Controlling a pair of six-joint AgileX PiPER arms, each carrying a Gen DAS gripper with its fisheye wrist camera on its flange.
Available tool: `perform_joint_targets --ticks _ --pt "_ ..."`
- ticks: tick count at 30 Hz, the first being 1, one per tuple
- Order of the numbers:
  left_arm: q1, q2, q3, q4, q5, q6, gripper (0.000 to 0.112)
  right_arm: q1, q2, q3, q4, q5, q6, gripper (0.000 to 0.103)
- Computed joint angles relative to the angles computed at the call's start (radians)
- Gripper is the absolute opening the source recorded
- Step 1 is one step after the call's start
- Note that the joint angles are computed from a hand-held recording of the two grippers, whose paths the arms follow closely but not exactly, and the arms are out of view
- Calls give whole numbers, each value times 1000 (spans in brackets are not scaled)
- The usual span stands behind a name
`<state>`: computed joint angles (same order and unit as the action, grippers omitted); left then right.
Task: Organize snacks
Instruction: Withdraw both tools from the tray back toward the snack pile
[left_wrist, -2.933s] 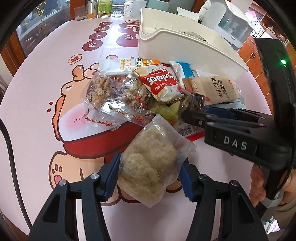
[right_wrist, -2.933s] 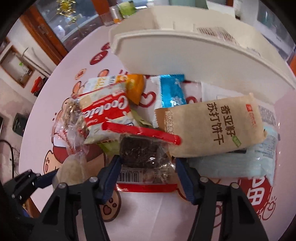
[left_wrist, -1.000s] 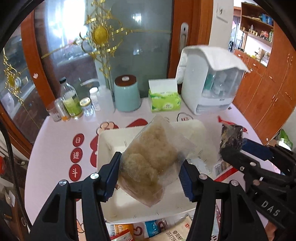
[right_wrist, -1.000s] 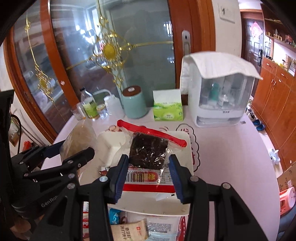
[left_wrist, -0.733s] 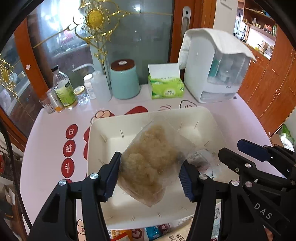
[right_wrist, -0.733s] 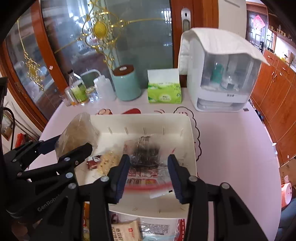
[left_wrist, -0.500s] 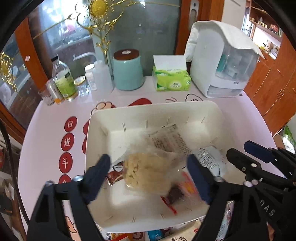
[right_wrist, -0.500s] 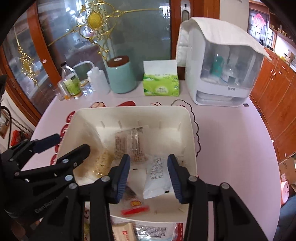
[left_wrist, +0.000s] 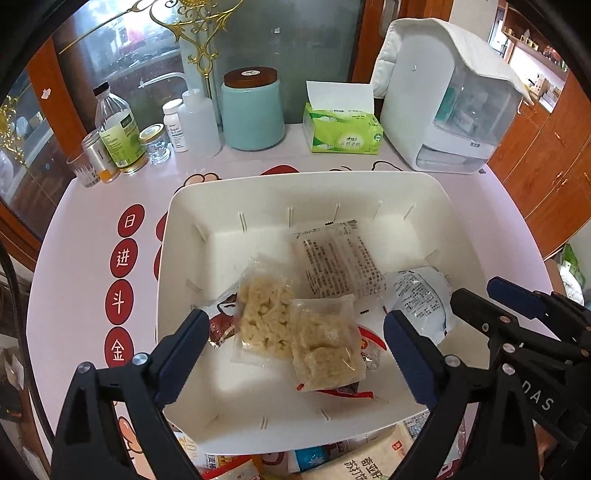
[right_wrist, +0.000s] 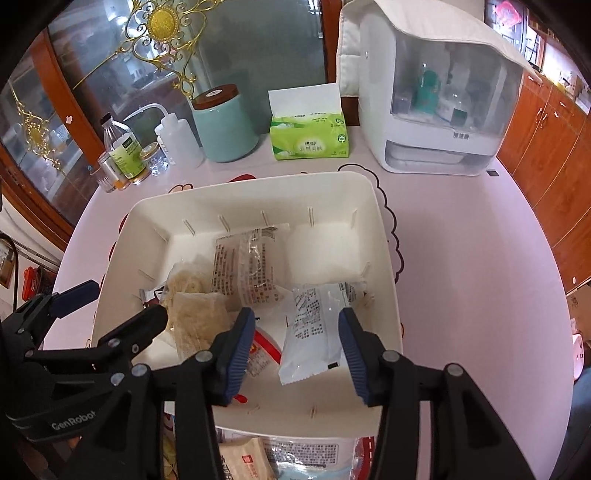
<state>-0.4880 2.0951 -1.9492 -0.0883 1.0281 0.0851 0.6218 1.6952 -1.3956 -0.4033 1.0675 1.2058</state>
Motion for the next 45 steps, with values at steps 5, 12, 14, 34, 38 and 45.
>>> perform_joint_targets --ticks 5,12,14,34,38,45 --pt "0 -28 33 -4 -14 15 95 8 -7 10 5 1 11 51" --pt "-7 -82 98 -3 -40 35 95 26 -26 28 5 7 34 51" --pt "-7 -101 120 -6 -48 40 95 34 -31 30 4 12 39 51" --pt "38 -406 385 -31 -130 90 95 220 -134 30 -58 117 143 51" --pt "76 -498 465 -54 -150 141 95 279 -152 36 -70 130 170 54" --pt "153 -641 635 -98 -170 270 95 381 -157 70 -70 124 236 57"
